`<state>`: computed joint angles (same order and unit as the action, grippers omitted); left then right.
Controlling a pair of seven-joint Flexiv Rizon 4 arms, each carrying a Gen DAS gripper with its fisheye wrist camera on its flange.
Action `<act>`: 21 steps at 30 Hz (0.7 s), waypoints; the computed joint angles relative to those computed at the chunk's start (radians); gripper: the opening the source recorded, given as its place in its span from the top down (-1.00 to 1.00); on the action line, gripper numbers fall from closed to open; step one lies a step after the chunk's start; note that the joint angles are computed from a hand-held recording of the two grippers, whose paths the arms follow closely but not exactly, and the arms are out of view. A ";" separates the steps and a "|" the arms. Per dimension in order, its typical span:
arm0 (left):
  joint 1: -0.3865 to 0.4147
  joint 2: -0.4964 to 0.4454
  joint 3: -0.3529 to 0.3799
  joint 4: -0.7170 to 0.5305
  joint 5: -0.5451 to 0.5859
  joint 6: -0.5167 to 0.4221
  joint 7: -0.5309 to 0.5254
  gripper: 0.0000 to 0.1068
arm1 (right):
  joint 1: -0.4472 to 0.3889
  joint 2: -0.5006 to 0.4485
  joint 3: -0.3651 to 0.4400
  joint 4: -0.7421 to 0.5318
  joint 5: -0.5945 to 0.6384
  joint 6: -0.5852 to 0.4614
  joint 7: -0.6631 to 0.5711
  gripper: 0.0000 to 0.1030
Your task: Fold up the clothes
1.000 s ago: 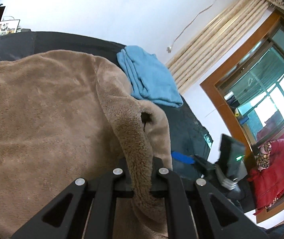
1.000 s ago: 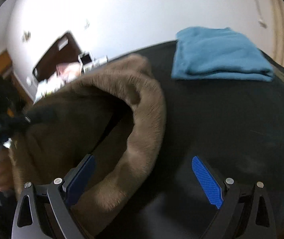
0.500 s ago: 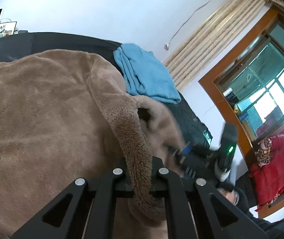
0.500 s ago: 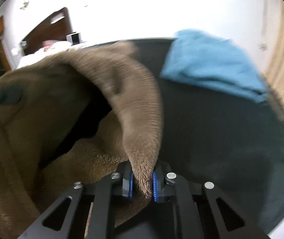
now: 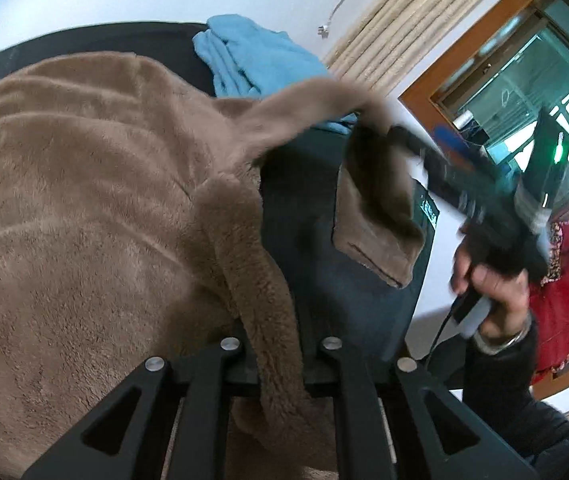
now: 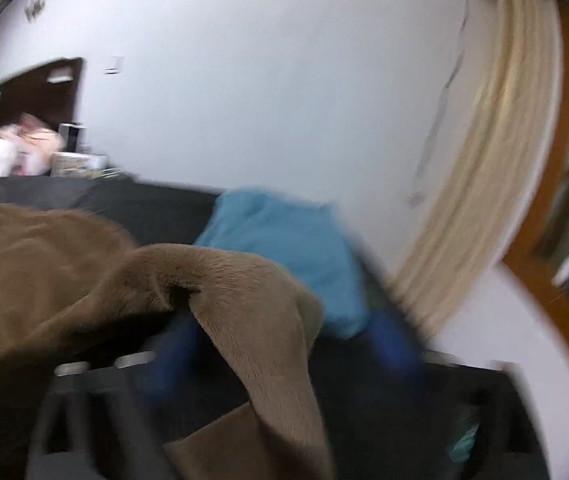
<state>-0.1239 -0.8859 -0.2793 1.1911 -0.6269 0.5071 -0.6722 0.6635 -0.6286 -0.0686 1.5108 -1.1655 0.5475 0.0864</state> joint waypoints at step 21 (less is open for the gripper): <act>-0.022 0.076 -0.020 0.126 -0.010 0.051 0.058 0.18 | -0.043 0.142 0.089 0.242 0.317 -0.371 0.102 -0.88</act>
